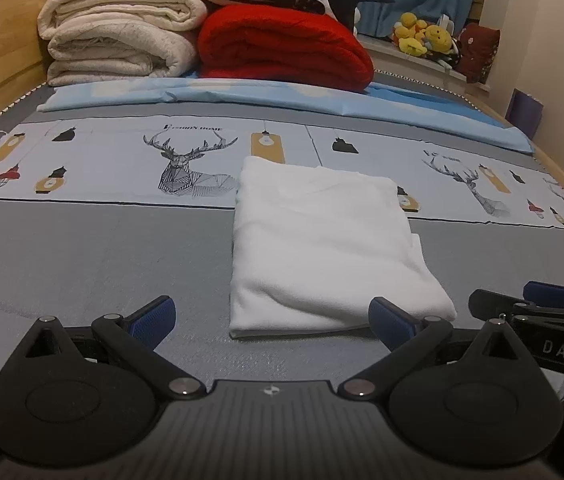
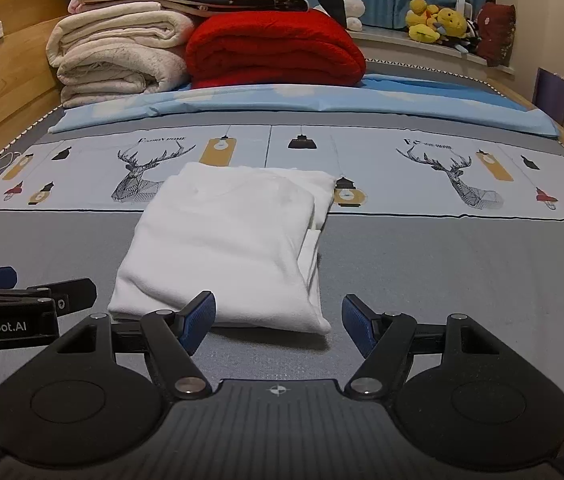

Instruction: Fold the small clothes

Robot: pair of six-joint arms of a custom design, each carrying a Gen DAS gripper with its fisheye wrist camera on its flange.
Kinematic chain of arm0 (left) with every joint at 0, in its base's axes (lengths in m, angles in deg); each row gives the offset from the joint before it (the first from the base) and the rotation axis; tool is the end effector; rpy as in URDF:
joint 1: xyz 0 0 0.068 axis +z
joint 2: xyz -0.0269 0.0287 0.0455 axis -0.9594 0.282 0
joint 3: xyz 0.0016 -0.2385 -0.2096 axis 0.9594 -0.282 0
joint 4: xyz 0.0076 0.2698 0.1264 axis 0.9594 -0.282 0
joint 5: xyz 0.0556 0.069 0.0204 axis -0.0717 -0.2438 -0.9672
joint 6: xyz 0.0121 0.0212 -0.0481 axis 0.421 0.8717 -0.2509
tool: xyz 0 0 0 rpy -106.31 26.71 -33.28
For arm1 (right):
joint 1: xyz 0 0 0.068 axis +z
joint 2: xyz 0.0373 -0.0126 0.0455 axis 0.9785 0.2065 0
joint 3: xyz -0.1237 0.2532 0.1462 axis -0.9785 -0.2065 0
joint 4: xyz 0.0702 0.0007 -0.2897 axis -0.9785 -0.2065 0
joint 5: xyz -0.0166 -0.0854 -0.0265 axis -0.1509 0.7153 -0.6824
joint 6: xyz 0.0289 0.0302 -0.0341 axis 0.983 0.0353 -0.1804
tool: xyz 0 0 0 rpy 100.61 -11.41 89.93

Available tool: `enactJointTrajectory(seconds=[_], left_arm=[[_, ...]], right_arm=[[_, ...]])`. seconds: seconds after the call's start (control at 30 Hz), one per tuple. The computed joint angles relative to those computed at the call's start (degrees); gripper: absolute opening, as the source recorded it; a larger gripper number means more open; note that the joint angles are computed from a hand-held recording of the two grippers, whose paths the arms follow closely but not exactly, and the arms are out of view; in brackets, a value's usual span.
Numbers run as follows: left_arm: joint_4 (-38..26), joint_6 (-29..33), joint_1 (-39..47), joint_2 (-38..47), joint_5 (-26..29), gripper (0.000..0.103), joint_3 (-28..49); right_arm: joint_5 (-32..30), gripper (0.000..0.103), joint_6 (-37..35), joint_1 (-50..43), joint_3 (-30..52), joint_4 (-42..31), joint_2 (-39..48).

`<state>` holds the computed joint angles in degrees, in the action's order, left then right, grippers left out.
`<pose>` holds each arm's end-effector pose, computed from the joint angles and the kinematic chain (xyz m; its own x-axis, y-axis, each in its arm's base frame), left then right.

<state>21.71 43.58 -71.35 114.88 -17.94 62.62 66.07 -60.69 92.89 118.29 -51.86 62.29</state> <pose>0.2621 0.0159 0.2023 -0.6396 -0.3041 -0.7059 -0.3413 0.9353 -0.0937 0.3372 0.0954 0.1986 -0.6212 -0.2558 -0.7407 -0.4282 0.9024 0.0474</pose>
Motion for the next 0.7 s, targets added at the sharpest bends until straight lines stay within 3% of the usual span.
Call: enactJointTrajectory(seconds=[0.7], left_arm=[[-0.03, 0.09, -0.03, 0.2, 1.26, 0.103, -0.22]], right_arm=[[0.06, 0.071, -0.85, 0.71, 0.23, -0.28, 0.23]])
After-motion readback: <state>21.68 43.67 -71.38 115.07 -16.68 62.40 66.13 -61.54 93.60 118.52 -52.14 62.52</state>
